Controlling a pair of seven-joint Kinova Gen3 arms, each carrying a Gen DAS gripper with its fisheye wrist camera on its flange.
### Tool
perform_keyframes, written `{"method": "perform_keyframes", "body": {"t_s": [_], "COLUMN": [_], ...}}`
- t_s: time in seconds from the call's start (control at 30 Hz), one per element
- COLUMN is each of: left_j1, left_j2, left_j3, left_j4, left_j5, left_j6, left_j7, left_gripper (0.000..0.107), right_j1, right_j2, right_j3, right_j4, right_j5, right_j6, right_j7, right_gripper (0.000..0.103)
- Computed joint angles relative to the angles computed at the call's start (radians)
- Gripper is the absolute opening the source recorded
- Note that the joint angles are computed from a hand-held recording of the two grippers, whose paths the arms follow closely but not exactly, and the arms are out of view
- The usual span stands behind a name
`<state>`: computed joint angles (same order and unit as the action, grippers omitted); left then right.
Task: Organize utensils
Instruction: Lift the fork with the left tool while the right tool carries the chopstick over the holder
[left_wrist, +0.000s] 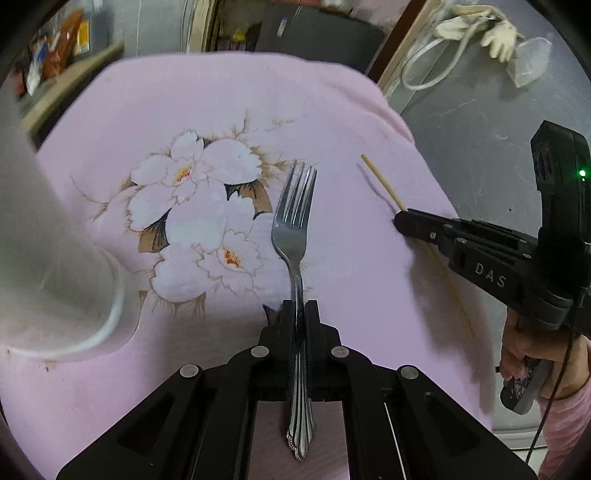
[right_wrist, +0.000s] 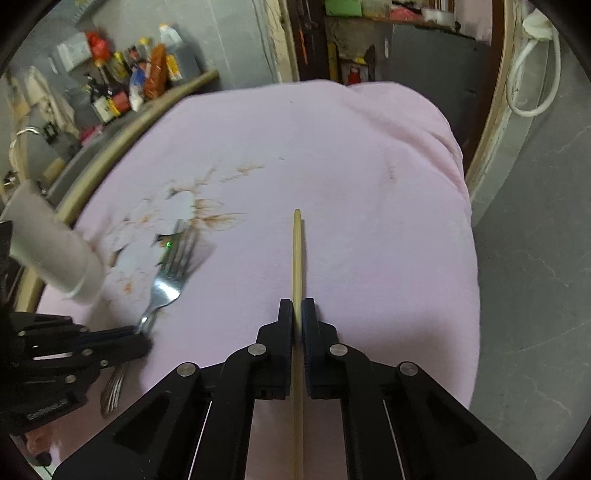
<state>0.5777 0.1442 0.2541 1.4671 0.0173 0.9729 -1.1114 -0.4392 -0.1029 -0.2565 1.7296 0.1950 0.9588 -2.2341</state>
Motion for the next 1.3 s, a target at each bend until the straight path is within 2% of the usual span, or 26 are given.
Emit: {"method": "perform_keyframes", "body": {"t_s": [0.13,0.23,0.37,0.5,0.57,0.63,0.73,0.8,0.87,0.93,1.0,1.13,1.3], "left_j1": [0.001,-0.003,-0.156,-0.341,-0.434,-0.526,-0.650,-0.662,-0.633,-0.638,-0.638,-0.668,-0.717], "left_j2": [-0.086,-0.143,-0.230,-0.312,-0.376,-0.396,-0.468,-0.506,-0.540,-0.561,-0.583,-0.615,-0.634], "left_j3": [0.009,0.054,0.236,0.405,0.474,0.543,0.602,0.577,0.511,0.477,0.430,0.341,0.237], "left_j4": [0.123,0.201,0.295,0.379,0.417,0.430,0.449,0.462,0.489,0.493,0.490,0.515,0.556], "left_j5": [-0.014,-0.117,-0.260,-0.389,-0.450,-0.524,-0.600,-0.679,-0.759,-0.806,-0.790,-0.746,-0.675], "left_j6": [-0.138,-0.254,-0.397,-0.547,-0.602,-0.659,-0.713,-0.738,-0.764,-0.778,-0.788,-0.866,-0.964], "left_j7": [0.030,0.121,0.245,0.398,0.480,0.561,0.683,0.764,0.841,0.881,0.860,0.821,0.779], "left_gripper": [0.002,0.002,0.002,0.002,0.002,0.002,0.002,0.002,0.002,0.002,0.002,0.002,0.002], "right_j1": [0.116,0.219,0.393,0.577,0.645,0.717,0.828,0.918,0.986,1.065,1.140,1.297,1.407], "right_j2": [-0.116,-0.190,-0.309,-0.409,-0.452,-0.497,-0.572,-0.624,-0.688,-0.748,-0.821,-0.930,-0.982], "right_j3": [-0.160,-0.299,-0.484,-0.665,-0.723,-0.772,-0.827,-0.846,-0.844,-0.842,-0.828,-0.803,-0.807], "right_j4": [0.131,0.200,0.281,0.298,0.294,0.292,0.281,0.265,0.266,0.250,0.240,0.204,0.162], "right_j5": [0.079,0.185,0.337,0.500,0.581,0.662,0.759,0.810,0.849,0.867,0.862,0.807,0.658], "right_j6": [-0.153,-0.238,-0.369,-0.419,-0.440,-0.470,-0.526,-0.598,-0.671,-0.748,-0.829,-0.988,-1.087], "right_j7": [-0.149,-0.271,-0.434,-0.595,-0.672,-0.754,-0.874,-0.953,-1.031,-1.100,-1.170,-1.266,-1.270], "right_gripper": [0.003,0.003,0.003,0.003,0.003,0.003,0.003,0.003,0.003,0.003,0.003,0.003,0.003]}}
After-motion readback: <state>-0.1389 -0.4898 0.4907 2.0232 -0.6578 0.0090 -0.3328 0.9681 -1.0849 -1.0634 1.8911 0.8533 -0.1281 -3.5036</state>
